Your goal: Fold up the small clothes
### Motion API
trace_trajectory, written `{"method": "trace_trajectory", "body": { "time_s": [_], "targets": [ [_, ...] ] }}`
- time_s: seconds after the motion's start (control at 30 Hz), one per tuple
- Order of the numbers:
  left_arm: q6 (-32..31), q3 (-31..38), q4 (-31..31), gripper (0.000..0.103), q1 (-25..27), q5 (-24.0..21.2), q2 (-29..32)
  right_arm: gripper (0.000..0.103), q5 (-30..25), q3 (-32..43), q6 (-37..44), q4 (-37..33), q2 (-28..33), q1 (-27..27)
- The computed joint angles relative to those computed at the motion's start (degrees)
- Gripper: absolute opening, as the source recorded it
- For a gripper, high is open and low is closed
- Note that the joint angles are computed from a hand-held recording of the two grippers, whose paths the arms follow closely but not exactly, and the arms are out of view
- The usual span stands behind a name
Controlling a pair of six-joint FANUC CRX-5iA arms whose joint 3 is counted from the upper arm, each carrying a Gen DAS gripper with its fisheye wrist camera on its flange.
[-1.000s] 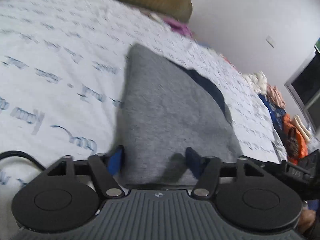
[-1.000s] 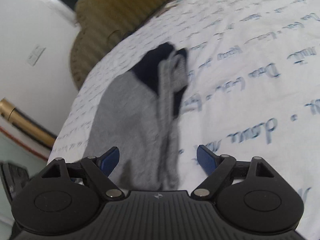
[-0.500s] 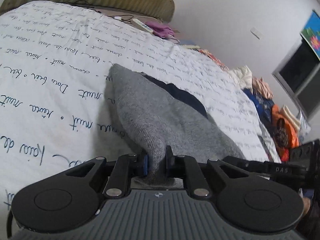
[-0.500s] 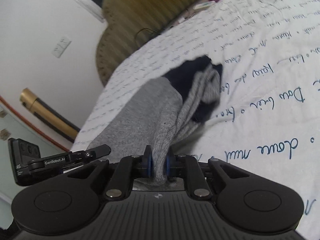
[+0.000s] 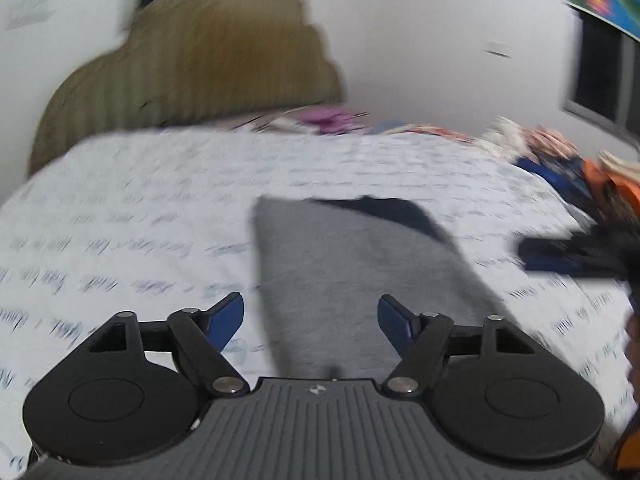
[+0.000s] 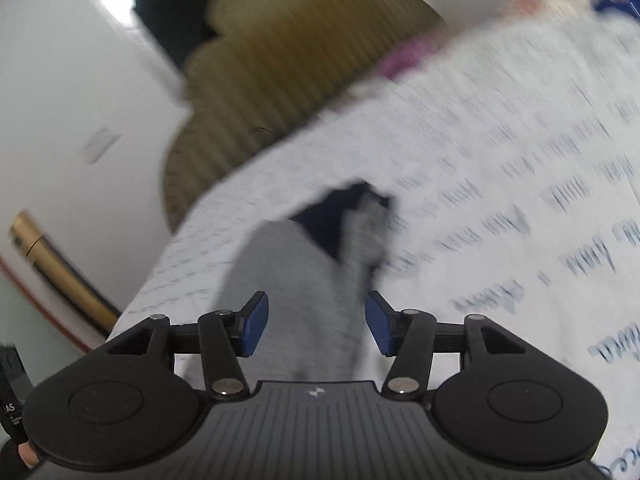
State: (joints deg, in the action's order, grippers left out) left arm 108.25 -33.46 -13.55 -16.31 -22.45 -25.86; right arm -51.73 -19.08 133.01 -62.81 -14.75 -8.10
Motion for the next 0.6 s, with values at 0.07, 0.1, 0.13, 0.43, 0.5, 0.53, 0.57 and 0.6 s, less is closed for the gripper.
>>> {"method": "trace_trajectory", "body": {
  "time_s": [0.07,0.1,0.13,0.43,0.5,0.53,0.57,0.6],
  "targets": [
    [-4.6,0.2,2.5,0.067,-1.8,1.7,3.2,0.054,2.0,0.9,0.3,3.2,0.6,5.1],
    [-9.1,-0.3,6.8,0.063,-1.8,2.5,5.0,0.053,2.1,1.9,-0.3,4.0,2.1,6.7],
    [-11.3,0.5,8.3,0.062,-2.0,1.3,7.4,0.054,2.1,2.9,-1.8,5.1,3.9,8.0],
    [-23.7,-4.6,21.0,0.063,1.4,3.3,5.7,0.065,-3.8,11.3,-6.9,4.7,11.7,4.9],
    [-18.3,-1.9,15.1,0.070,0.3,2.8,6.2,0.079,-1.3,15.1,-8.0,5.5,14.2,5.6],
    [-15.4,-0.7,11.8,0.072,-0.3,2.6,6.6,0.081,-1.5,18.0,-10.4,6.8,16.8,6.0],
    [-14.8,-0.2,11.1,0.077,-0.5,2.9,6.9,0.081,-2.6,21.5,-13.9,8.5,20.1,6.4],
    [-14.6,0.1,10.8,0.077,-0.5,2.9,7.5,0.080,-2.4,24.2,-18.4,11.4,22.7,7.6]
  ]
}}
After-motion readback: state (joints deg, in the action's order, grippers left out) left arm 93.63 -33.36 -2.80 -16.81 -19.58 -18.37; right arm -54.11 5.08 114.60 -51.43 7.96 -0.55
